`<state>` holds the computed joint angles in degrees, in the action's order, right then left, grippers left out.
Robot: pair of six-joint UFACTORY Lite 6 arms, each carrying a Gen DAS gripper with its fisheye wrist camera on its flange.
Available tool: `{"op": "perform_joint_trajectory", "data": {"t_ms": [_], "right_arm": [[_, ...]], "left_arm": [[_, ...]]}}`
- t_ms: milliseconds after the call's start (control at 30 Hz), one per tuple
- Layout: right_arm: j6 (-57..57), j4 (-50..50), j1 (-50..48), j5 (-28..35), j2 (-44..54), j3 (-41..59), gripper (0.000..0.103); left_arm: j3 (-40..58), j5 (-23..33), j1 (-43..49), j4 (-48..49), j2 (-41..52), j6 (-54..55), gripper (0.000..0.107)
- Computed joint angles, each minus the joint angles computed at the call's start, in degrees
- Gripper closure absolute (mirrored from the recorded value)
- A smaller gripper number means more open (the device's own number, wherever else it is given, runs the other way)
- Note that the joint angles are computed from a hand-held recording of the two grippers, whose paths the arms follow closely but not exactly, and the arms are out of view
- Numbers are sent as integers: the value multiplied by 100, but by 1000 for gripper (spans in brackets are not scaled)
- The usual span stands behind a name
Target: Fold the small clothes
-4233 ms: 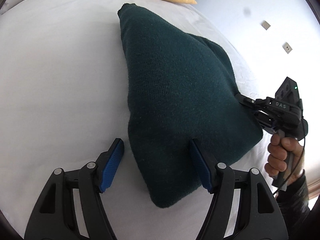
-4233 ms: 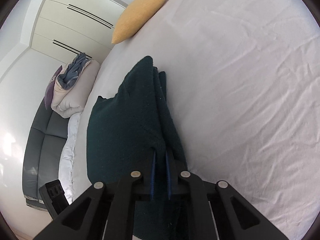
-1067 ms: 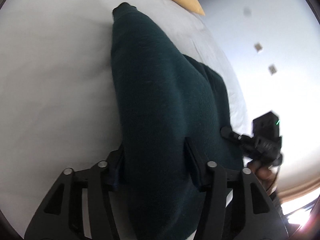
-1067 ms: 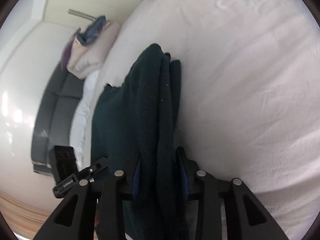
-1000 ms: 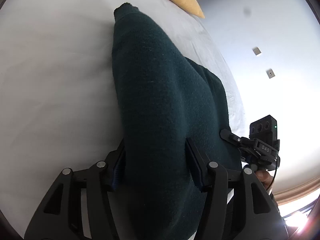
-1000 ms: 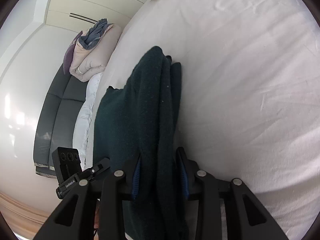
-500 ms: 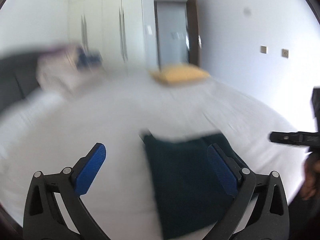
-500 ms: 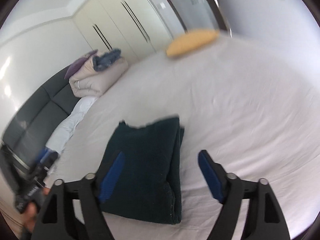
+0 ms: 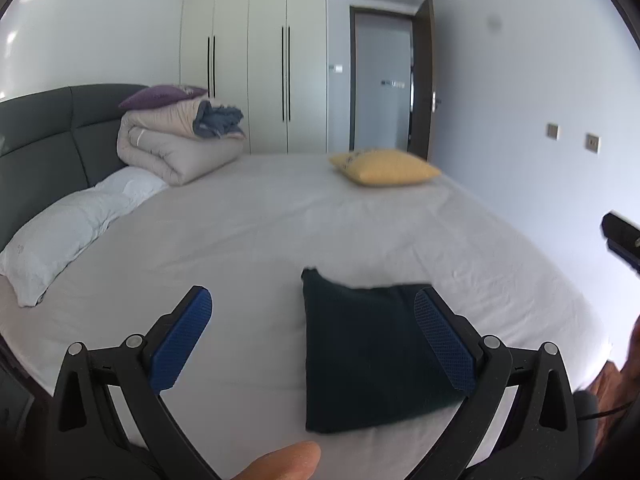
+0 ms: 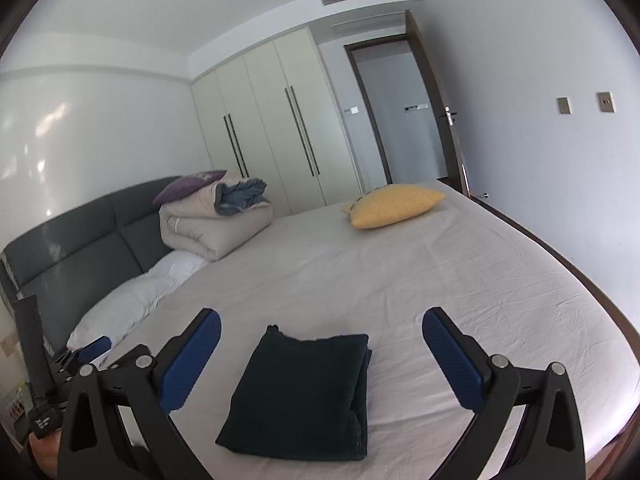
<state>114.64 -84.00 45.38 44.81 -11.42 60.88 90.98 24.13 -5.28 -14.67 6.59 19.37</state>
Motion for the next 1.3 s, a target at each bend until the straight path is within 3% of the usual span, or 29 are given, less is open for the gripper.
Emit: {"op": "perform_joint_trajectory", "data": {"t_ms": [100,300,667,1300], "right_arm": [[-346,418,222,284,287,278,0],[-783,1365,273,594,1068,588,0],[-798,1929,285,218,1715,636,0],[-1099,2366,-1,-83,2254,828,0]], "left_arm": [[-282,425,194,-256,-242,389,4],[-623,343,130,-182,105,308,4],[-593,-28,202,-105,1109,222,4],[-181,59,317,-357,1759,452,4]]}}
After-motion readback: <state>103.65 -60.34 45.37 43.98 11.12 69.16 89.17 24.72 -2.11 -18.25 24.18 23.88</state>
